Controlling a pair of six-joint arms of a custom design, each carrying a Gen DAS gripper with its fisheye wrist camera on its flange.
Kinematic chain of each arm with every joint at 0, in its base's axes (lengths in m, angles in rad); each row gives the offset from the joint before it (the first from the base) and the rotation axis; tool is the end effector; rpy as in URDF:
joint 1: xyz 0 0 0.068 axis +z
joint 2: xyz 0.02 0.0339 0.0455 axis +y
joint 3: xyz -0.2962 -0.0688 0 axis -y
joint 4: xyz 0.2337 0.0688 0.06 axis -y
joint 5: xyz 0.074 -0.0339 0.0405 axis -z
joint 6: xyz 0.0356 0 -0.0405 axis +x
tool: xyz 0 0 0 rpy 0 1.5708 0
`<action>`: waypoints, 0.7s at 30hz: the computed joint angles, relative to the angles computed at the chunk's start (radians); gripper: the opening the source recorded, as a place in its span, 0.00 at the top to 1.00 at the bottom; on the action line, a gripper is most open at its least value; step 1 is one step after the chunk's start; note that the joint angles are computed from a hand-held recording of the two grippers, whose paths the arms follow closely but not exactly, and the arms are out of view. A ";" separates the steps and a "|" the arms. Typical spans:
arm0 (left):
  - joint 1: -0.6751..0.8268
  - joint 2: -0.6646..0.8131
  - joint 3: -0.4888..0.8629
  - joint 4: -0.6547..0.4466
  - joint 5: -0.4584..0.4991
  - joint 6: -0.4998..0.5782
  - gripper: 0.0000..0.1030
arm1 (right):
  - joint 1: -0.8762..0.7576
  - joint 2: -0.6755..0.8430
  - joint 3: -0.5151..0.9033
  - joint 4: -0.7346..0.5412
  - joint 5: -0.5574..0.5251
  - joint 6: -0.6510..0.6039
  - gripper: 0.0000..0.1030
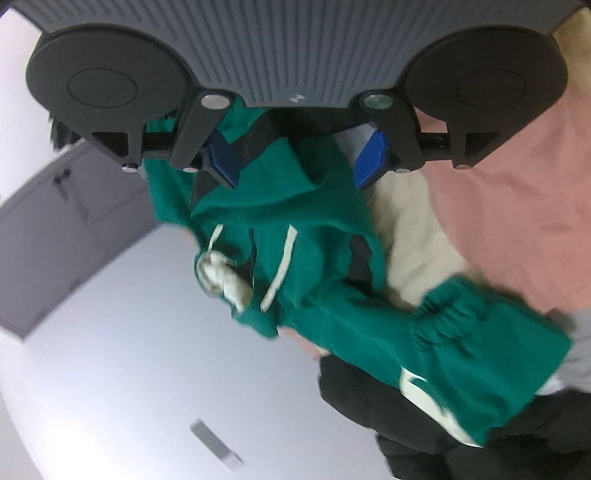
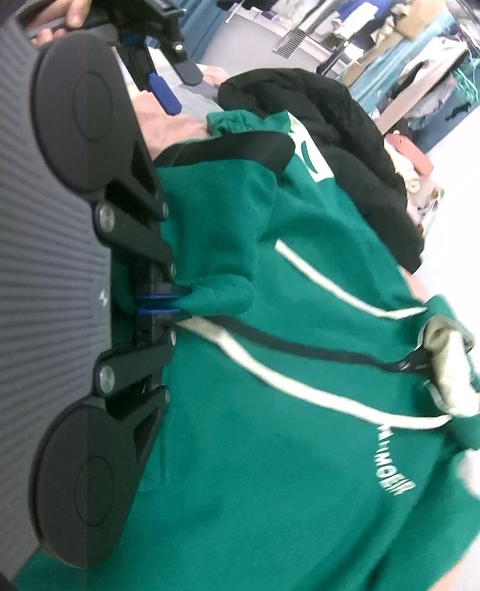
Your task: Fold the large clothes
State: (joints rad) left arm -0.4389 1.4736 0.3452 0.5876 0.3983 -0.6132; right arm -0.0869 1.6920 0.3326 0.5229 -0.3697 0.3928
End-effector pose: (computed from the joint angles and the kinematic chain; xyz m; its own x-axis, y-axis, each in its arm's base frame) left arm 0.2088 -0.1133 0.1678 -0.7797 -0.2199 -0.5862 0.2983 0.6927 -0.6567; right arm 0.2356 -0.0076 0.1120 -0.7445 0.4231 -0.5164 0.1350 0.8529 0.5043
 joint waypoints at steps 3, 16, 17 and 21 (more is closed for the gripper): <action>-0.072 0.069 0.050 0.000 -0.064 0.061 0.28 | 0.007 0.036 -0.004 0.038 0.002 0.001 0.92; -0.168 0.172 0.069 0.094 -0.114 0.046 0.70 | 0.056 0.011 -0.050 0.108 0.021 -0.054 0.90; -0.165 0.135 0.057 0.061 -0.107 0.030 0.78 | 0.059 -0.004 -0.057 0.109 0.017 -0.057 0.90; -0.130 -0.147 0.013 -0.174 -0.067 0.012 0.92 | 0.086 -0.113 -0.102 0.108 -0.019 -0.023 0.89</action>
